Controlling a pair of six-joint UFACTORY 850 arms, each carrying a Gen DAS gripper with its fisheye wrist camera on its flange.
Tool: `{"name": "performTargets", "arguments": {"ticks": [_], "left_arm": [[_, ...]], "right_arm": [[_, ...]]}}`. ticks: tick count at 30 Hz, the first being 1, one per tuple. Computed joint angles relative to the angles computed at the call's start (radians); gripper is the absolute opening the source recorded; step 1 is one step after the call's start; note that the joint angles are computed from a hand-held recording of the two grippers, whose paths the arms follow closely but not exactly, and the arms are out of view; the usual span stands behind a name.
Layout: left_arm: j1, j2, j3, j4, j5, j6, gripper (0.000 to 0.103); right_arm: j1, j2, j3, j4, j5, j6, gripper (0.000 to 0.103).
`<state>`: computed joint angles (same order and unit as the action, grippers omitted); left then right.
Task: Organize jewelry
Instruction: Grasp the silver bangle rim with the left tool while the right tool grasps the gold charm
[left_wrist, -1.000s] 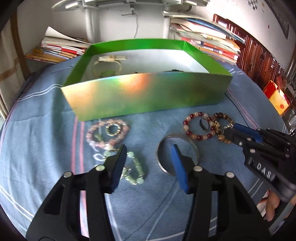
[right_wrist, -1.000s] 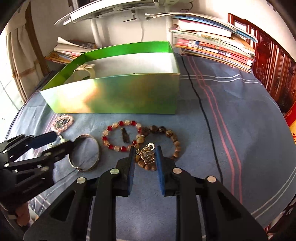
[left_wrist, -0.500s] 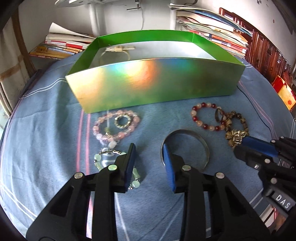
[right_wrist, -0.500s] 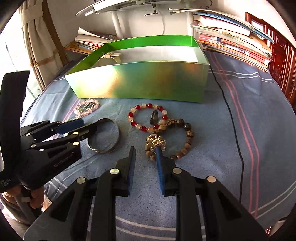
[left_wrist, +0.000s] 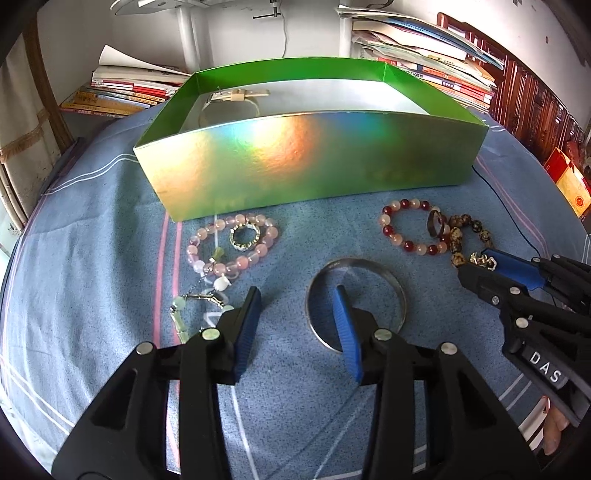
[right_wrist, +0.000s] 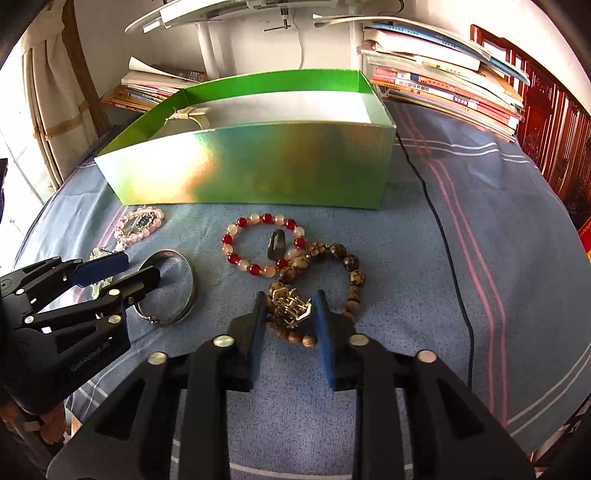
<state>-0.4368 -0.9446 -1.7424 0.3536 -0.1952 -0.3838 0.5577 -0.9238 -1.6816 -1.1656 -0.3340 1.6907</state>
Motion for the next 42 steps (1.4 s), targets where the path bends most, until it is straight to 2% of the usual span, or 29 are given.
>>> {"name": "performTargets", "arguments": {"ticks": [2, 3, 6, 9, 11, 13, 16, 21, 23, 27, 28, 32, 34, 35, 37, 38, 40, 42], "left_arm": [[0.002, 0.001, 0.002, -0.083, 0.007, 0.084, 0.029], [0.001, 0.001, 0.001, -0.068, 0.007, 0.069, 0.023], [0.001, 0.002, 0.003, -0.023, 0.004, 0.015, 0.018], [0.001, 0.006, 0.009, 0.086, -0.008, -0.105, 0.018], [0.001, 0.010, 0.016, 0.184, -0.017, -0.205, 0.018], [0.003, 0.013, 0.020, 0.244, -0.023, -0.269, 0.020], [0.010, 0.023, 0.033, 0.260, -0.034, -0.297, 0.020], [0.020, 0.033, 0.045, 0.142, -0.029, -0.181, 0.024], [0.019, 0.033, 0.045, 0.097, -0.019, -0.125, 0.024], [0.014, 0.025, 0.033, -0.105, -0.006, 0.102, 0.033], [0.013, 0.021, 0.027, -0.124, -0.003, 0.125, 0.033], [0.022, -0.021, -0.045, -0.350, -0.020, 0.356, 0.032], [0.020, -0.036, -0.067, -0.305, -0.025, 0.320, 0.033], [0.016, -0.035, -0.065, -0.252, -0.024, 0.272, 0.032], [0.012, -0.028, -0.053, -0.231, -0.019, 0.253, 0.023], [0.009, -0.023, -0.045, -0.230, -0.020, 0.260, 0.014], [0.007, -0.011, -0.028, -0.247, -0.023, 0.281, 0.006], [0.003, 0.005, -0.004, -0.207, -0.028, 0.246, 0.004]], "right_arm": [[0.002, 0.012, 0.015, -0.060, -0.012, 0.060, 0.023], [0.003, 0.018, 0.023, -0.082, -0.020, 0.083, 0.023], [0.003, 0.044, 0.056, -0.149, -0.017, 0.149, 0.023], [-0.002, 0.066, 0.082, -0.200, 0.057, 0.177, 0.023], [-0.004, 0.060, 0.074, -0.155, 0.103, 0.119, 0.023], [-0.003, 0.038, 0.044, -0.011, 0.119, -0.039, 0.023], [0.002, 0.005, -0.001, 0.137, 0.077, -0.186, 0.023], [0.005, -0.012, -0.029, 0.166, -0.011, -0.183, 0.023], [0.003, -0.009, -0.022, 0.150, -0.013, -0.162, 0.023], [0.004, -0.013, -0.023, 0.133, -0.016, -0.149, 0.023], [0.004, -0.013, -0.022, 0.129, -0.016, -0.145, 0.023], [0.005, -0.009, -0.015, 0.115, -0.013, -0.129, 0.023], [0.006, -0.010, -0.017, 0.109, -0.015, -0.122, 0.023], [0.006, -0.009, -0.016, 0.104, -0.015, -0.119, 0.023], [0.007, -0.008, -0.013, 0.092, -0.014, -0.107, 0.023], [0.007, -0.008, -0.013, 0.087, -0.014, -0.101, 0.023], [0.007, -0.009, -0.012, 0.078, -0.014, -0.092, 0.023], [0.007, -0.007, -0.008, 0.069, -0.011, -0.082, 0.023]]}}
